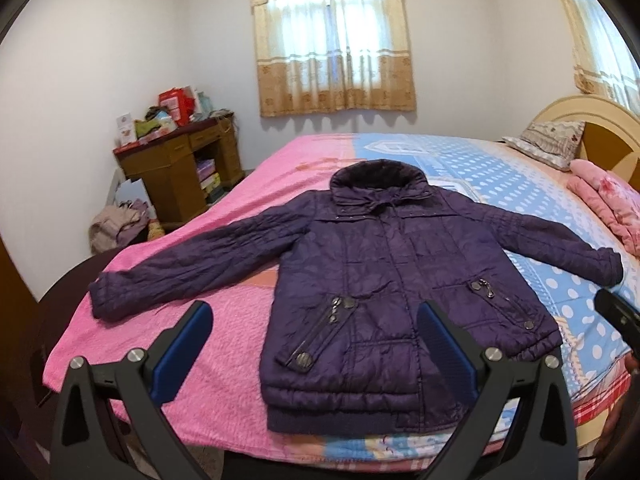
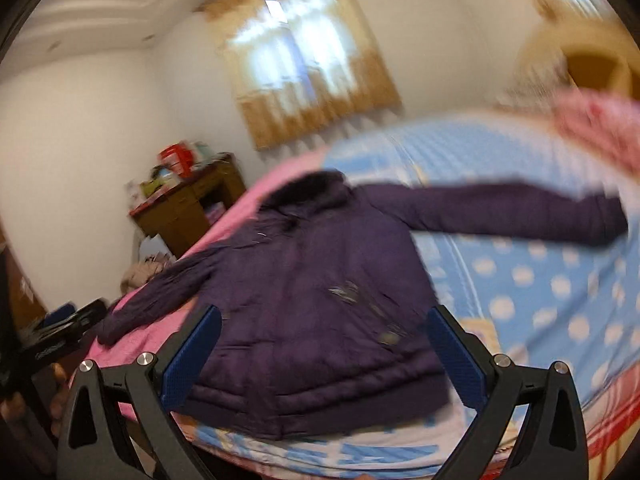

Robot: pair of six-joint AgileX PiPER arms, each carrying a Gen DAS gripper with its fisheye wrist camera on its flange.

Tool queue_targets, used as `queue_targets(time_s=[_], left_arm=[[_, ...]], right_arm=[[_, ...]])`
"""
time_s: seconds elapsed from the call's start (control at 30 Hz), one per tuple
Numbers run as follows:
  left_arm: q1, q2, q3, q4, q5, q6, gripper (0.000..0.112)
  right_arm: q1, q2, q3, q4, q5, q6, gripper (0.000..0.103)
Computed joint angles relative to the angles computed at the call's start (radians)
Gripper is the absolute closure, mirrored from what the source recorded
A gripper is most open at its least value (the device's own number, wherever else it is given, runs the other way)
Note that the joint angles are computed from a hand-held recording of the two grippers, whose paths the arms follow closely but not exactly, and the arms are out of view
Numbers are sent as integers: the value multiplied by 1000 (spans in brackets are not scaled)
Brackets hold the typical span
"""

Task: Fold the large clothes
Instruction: 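Grasp the purple jacket's sleeve cuff with the right gripper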

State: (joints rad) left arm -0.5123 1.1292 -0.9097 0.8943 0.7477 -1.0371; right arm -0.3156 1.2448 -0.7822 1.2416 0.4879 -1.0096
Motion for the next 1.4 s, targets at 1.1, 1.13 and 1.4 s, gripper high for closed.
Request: queue_targets(time_s=[1.1, 1.13, 1.4], left_arm=[[196, 659, -448, 15, -67, 76, 9], [197, 646, -439, 15, -70, 72, 9], [232, 579, -408, -13, -116, 81, 9]], right_arm=[[-500, 913, -1072, -510, 173, 809, 73], [-494, 902, -1070, -512, 162, 789, 79], [-393, 859, -1290, -671, 182, 796, 85]])
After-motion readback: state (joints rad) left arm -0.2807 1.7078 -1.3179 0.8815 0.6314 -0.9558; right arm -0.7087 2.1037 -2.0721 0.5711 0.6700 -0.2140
